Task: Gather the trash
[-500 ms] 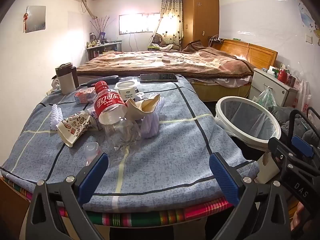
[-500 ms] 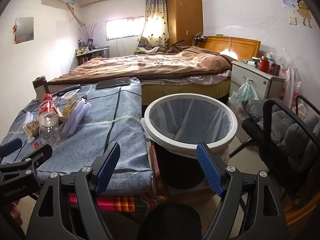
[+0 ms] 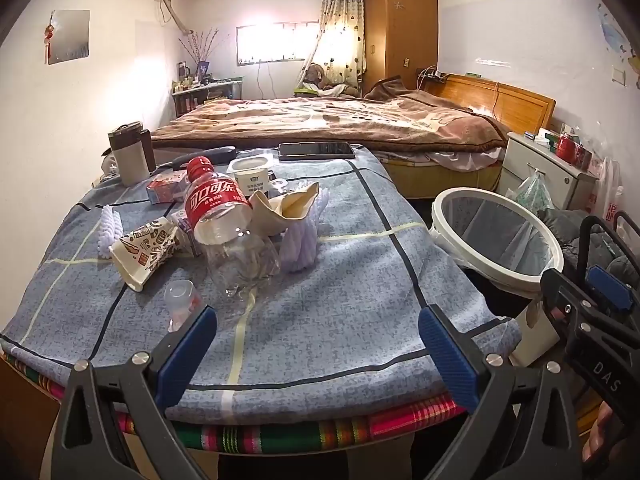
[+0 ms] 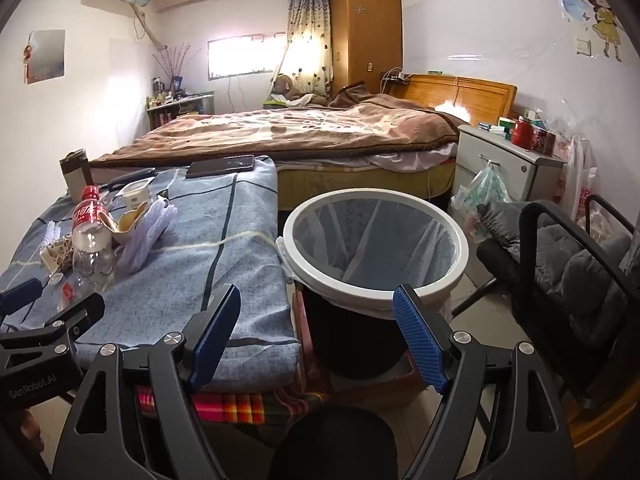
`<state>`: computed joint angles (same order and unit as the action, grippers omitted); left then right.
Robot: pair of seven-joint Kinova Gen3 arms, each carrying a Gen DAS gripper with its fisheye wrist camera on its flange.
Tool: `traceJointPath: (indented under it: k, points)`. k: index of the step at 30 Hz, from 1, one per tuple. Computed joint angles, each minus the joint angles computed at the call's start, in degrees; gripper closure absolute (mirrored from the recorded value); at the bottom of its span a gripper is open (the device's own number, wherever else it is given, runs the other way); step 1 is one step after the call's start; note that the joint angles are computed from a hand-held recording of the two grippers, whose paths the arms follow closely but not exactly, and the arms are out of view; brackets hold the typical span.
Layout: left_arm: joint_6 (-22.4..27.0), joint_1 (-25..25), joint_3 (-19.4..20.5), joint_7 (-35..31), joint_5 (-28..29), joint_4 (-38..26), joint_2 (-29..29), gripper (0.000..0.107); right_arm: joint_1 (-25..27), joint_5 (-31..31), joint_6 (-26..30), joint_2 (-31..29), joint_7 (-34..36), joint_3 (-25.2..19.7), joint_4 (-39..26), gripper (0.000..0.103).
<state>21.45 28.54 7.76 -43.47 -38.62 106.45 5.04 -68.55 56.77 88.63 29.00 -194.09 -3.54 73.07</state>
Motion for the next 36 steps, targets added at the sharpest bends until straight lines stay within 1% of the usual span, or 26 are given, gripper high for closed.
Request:
traceJointPath:
  k: [4,7,20,36]
  points:
    - [0.41,0.45,-0.09,1.25,-1.02,-0.19,0.18,0.005,-0.04,-0.05,0.12,0.12,0.05,0.05,-0.22,0.023]
    - [0.27,0.17,0.00,0.53,-0.39,-0.19,0.15,0.005,-0.01,-0.14,0.15,0.12,0.14,0.05,-0.22,0.023]
    - [0.26,0.50,0.03,2.34,-2.06,0.15,-0.05,0.005,-0.13,-0.02,0.18,0.16,0.07,0.10,-0.33,0.023]
    - [0.22,-0.10,0.34,2.14,-1.90,0.36,-0.41,0.005,-0.20,0.04,0.30,0.21,0.18,0.11,-0.47,0.023]
